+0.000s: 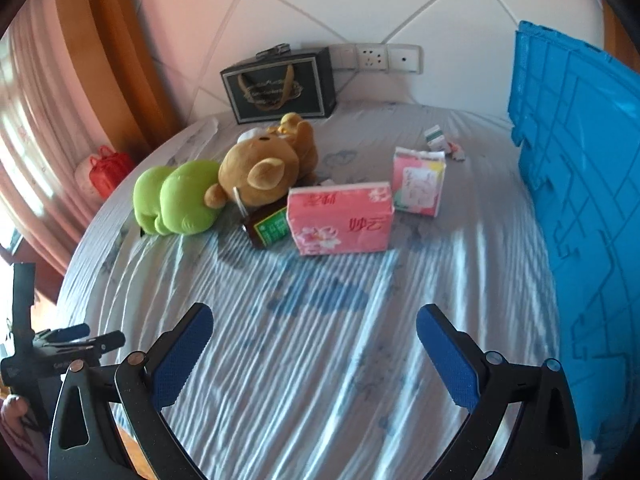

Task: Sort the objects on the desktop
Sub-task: 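Close both tools on the green plush frog from either side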

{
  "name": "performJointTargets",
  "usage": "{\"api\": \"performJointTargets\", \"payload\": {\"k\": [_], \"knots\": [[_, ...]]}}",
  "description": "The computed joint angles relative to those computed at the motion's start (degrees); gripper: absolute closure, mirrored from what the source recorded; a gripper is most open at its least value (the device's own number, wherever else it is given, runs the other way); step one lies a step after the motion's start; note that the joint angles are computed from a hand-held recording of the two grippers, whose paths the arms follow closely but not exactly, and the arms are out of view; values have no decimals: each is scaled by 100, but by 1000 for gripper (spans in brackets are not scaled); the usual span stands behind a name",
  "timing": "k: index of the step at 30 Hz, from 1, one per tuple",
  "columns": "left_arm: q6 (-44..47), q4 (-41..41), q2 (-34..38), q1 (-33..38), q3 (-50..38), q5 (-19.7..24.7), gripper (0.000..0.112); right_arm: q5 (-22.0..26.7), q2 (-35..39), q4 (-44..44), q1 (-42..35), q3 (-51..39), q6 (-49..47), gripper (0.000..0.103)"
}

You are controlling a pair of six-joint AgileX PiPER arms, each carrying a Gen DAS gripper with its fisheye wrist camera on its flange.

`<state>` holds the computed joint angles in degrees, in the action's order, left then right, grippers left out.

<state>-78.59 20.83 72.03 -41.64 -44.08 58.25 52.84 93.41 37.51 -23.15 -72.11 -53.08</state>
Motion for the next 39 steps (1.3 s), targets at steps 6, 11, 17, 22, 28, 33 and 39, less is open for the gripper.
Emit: {"api": "performJointTargets", "payload": {"k": [6, 11, 17, 22, 28, 33, 39], "knots": [[531, -367, 109, 371, -78, -128, 15, 73, 396, -239, 123, 21, 48, 0], [1229, -107, 290, 1010, -314, -63, 15, -67, 451, -462, 360, 14, 318, 0], [3189, 132, 304, 2548, -506, -613, 15, -508, 549, -722, 1199, 12, 1287, 0], [5240, -256, 599, 3908, -826, -1508, 15, -755, 908, -1231, 2334, -562, 2658, 0], [7677, -1832, 1448, 4993, -1496, -2146, 15, -679, 1864, -2205, 3493, -2068, 4367, 0], [8776, -2588, 2113, 5333, -1896, -2277, 15, -109, 2894, -2448, 3886, -3496, 5108, 0], [9614, -3102, 2565, 5504, -2095, -2319, 15, 776, 4091, -2681, 4091, -5313, 5569, 0]]}}
